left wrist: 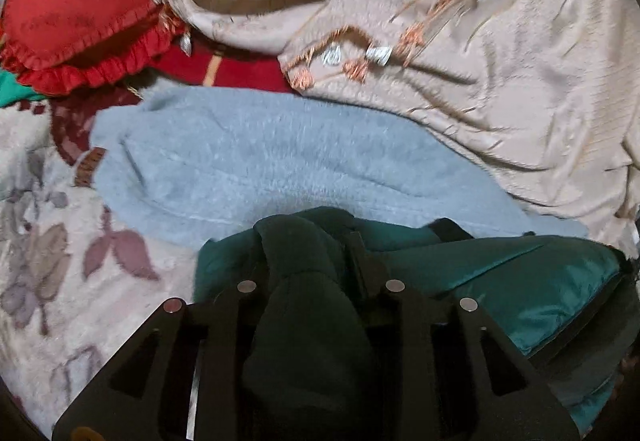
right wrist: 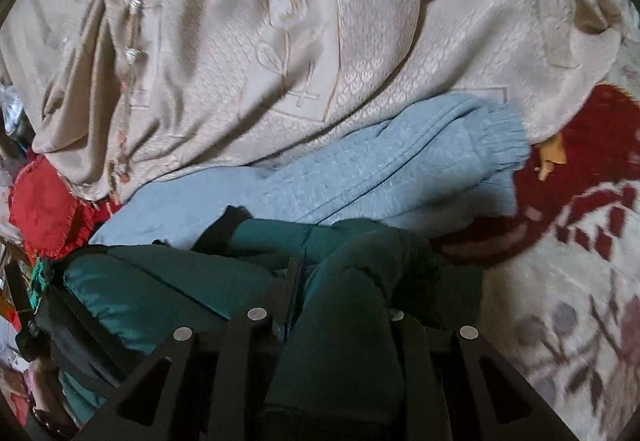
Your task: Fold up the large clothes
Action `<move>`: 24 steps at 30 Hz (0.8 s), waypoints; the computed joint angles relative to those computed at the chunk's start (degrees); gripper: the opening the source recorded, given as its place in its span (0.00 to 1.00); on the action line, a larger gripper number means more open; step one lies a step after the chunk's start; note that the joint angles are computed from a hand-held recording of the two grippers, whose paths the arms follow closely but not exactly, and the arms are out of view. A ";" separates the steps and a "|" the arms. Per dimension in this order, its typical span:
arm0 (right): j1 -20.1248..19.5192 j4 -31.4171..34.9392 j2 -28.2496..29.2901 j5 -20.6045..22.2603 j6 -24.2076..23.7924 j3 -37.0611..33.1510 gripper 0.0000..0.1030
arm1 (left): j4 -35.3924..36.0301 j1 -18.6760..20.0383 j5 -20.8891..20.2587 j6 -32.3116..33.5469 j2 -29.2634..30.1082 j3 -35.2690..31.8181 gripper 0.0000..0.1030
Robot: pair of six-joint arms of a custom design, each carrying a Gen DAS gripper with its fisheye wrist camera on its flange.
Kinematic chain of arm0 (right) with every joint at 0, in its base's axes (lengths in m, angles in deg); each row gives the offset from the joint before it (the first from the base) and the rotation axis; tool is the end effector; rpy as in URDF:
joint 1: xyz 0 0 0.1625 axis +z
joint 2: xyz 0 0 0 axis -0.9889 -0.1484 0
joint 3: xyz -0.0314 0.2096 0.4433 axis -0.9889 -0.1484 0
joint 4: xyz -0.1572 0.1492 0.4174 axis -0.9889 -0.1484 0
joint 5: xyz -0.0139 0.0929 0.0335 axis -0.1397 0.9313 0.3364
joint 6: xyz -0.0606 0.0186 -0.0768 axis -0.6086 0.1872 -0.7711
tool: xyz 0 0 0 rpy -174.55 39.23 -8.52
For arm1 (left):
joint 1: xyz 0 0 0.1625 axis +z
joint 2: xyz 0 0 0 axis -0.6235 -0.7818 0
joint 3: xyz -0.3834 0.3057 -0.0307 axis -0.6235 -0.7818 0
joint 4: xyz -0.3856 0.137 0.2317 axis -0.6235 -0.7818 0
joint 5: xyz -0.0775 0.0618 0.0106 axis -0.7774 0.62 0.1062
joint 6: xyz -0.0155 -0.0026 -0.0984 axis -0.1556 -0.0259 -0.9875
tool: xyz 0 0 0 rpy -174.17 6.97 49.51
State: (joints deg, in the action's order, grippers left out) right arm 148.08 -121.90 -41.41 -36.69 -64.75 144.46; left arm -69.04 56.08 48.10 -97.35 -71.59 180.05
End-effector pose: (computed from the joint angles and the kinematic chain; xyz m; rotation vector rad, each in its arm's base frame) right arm -0.0287 -0.3948 0.3586 0.3596 -2.6378 0.7733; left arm -0.2530 -0.3051 0.0750 -0.0911 2.2803 -1.0874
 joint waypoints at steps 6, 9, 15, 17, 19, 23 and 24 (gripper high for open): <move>-0.97 0.55 1.29 1.50 1.51 -0.48 0.23 | -2.92 1.90 1.43 1.62 2.29 -0.25 0.27; -0.10 5.61 -0.75 0.74 6.21 -1.62 0.31 | -2.37 2.21 -0.98 1.19 0.28 -0.74 0.31; -4.93 17.36 -8.69 14.74 12.72 -2.47 0.96 | -19.70 -0.47 -0.85 7.92 -4.12 3.96 0.70; -5.39 18.92 -10.74 17.53 12.88 -2.12 0.96 | -18.78 -2.92 2.04 6.40 -5.96 4.83 0.73; -5.90 21.45 -13.43 20.89 10.76 -1.73 0.96 | -11.73 -6.38 6.34 0.98 -8.91 5.25 0.75; -3.58 19.98 -17.11 21.42 3.36 0.33 0.96 | 2.01 -11.05 11.33 -9.41 -13.18 5.18 0.78; -1.51 16.66 -17.02 18.64 1.36 1.25 0.96 | 2.37 -10.96 11.19 -9.22 -13.12 5.02 0.78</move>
State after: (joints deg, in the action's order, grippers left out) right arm 146.57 -105.24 -58.43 -18.05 -63.39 145.71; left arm -66.67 45.12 59.28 -106.57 -84.70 185.07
